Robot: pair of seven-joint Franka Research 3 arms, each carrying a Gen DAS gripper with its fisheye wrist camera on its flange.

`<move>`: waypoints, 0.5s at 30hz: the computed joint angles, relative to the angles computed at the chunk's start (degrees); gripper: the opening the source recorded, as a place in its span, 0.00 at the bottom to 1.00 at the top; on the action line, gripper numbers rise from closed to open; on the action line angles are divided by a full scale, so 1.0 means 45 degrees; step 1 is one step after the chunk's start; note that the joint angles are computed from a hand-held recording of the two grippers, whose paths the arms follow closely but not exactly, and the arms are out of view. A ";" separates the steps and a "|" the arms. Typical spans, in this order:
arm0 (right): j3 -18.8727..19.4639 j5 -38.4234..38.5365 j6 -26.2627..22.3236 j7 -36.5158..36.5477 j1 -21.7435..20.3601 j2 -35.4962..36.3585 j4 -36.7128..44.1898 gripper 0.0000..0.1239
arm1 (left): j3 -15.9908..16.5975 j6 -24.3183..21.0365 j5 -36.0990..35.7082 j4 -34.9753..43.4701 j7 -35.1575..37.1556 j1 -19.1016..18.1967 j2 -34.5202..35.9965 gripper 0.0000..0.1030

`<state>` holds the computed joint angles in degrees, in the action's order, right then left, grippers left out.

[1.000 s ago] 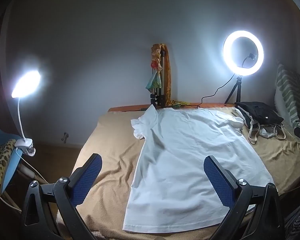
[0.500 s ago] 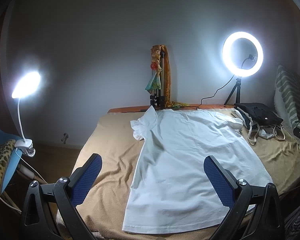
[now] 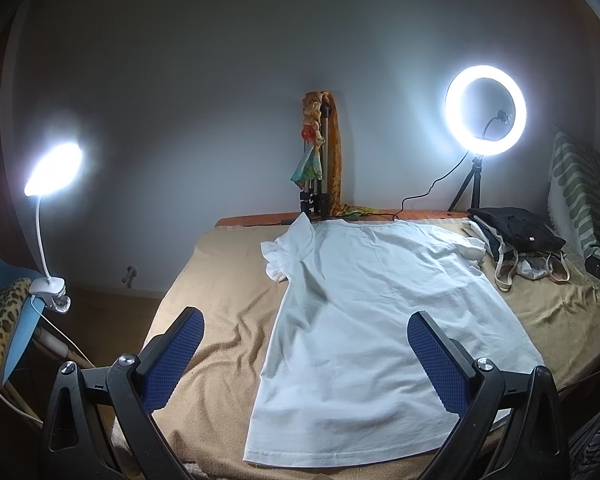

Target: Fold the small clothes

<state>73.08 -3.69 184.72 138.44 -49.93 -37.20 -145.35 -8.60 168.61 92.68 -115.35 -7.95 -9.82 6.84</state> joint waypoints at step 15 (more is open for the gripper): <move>0.0094 -0.0063 -0.0023 0.0013 -0.0069 0.0083 0.0099 0.83 | -0.0018 0.0019 0.0252 -0.0071 -0.0275 0.0050 -0.0058 1.00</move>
